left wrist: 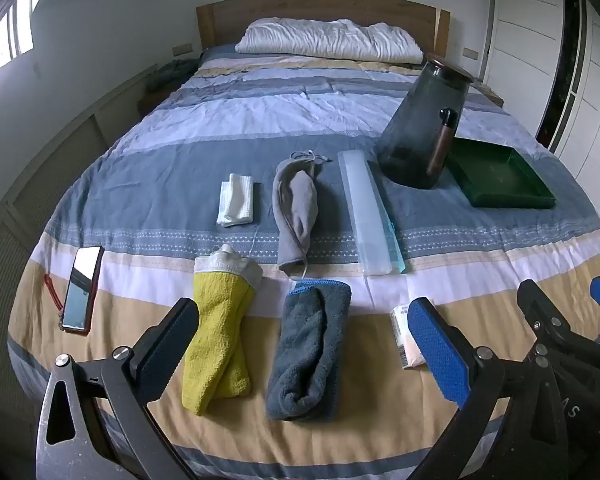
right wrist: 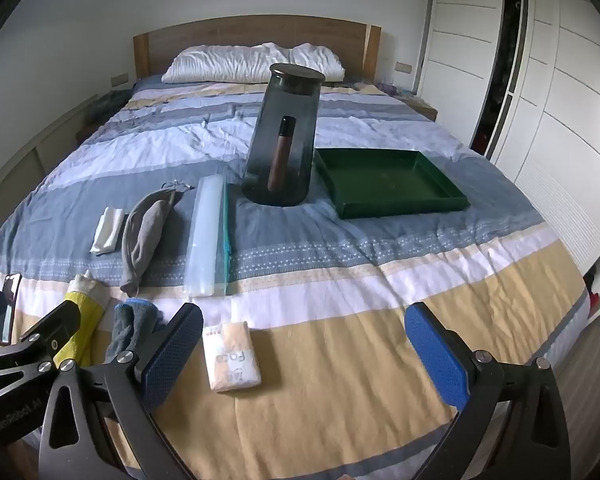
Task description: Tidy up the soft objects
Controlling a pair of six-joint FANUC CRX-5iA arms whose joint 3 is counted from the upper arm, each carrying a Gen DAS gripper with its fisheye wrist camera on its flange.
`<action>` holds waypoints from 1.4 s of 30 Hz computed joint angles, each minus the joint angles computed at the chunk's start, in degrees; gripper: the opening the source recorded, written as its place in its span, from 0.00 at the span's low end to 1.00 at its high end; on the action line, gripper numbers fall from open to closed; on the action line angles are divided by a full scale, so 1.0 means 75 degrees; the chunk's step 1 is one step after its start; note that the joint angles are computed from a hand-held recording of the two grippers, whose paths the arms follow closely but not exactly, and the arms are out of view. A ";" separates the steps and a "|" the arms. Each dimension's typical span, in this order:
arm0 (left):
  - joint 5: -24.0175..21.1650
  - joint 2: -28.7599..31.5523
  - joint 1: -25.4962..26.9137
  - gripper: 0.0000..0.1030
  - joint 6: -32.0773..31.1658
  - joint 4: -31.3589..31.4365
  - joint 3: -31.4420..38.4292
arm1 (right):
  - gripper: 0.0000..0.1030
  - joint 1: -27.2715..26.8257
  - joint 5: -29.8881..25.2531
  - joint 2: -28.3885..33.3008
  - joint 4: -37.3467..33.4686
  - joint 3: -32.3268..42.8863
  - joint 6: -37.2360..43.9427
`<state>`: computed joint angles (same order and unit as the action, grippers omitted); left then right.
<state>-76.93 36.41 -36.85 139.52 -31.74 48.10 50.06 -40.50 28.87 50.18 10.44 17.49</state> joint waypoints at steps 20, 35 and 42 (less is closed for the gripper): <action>0.0009 -0.0001 0.0030 0.99 -0.0015 0.0099 -0.0004 | 1.00 0.0014 0.0000 -0.0031 0.0067 -0.0037 -0.0055; 0.0015 0.0001 0.0032 0.99 -0.0010 0.0113 -0.0002 | 1.00 0.0041 -0.0041 -0.0073 0.0084 -0.0033 -0.0023; -0.0111 -0.0123 0.0041 0.99 0.0028 0.0108 -0.0047 | 1.00 0.0087 -0.0051 -0.0122 0.0196 -0.0037 -0.0020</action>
<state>-77.76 35.48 -36.54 139.73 -30.93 47.74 50.72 -40.88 27.95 51.65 10.16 17.34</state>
